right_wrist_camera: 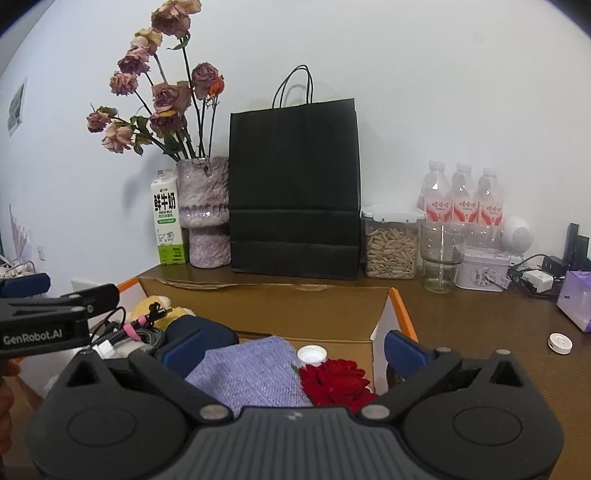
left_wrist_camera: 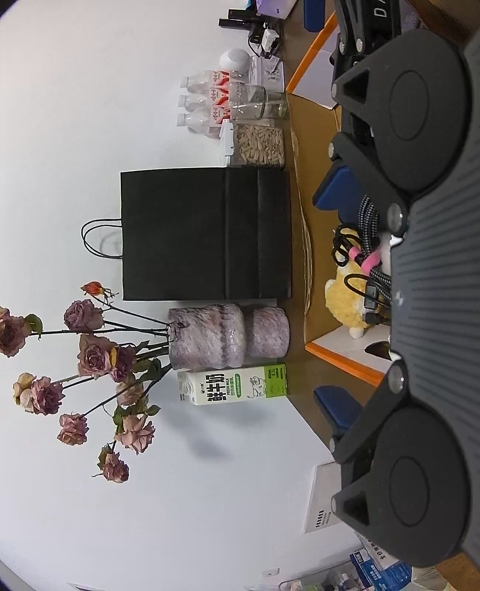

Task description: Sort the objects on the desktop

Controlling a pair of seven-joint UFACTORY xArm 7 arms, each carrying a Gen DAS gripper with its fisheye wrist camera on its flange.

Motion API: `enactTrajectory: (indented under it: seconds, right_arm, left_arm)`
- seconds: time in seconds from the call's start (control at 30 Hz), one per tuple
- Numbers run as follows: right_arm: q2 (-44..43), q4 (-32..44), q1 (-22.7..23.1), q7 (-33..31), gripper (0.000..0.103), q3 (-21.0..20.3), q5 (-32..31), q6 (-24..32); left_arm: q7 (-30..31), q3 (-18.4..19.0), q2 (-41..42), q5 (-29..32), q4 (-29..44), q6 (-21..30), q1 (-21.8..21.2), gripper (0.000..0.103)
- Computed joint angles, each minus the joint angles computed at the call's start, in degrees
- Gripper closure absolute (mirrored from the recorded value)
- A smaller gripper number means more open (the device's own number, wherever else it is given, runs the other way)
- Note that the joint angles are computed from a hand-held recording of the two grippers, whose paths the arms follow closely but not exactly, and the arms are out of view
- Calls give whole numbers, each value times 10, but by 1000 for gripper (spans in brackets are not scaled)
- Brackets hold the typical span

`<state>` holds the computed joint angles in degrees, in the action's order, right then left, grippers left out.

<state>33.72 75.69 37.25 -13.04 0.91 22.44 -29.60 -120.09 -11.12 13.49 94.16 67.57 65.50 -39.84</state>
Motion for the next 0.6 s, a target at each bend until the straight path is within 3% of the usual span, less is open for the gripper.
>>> enactTrajectory:
  seconds: [0.4, 0.6]
  right_arm:
    - [-27, -17, 32, -37, 0, -23, 60, 12]
    - [-88, -76, 36, -41, 0, -11, 77, 21]
  left_arm:
    - [3, -7, -18, -9, -9, 13, -4, 0]
    - [12, -23, -65, -45, -39, -18, 7, 0]
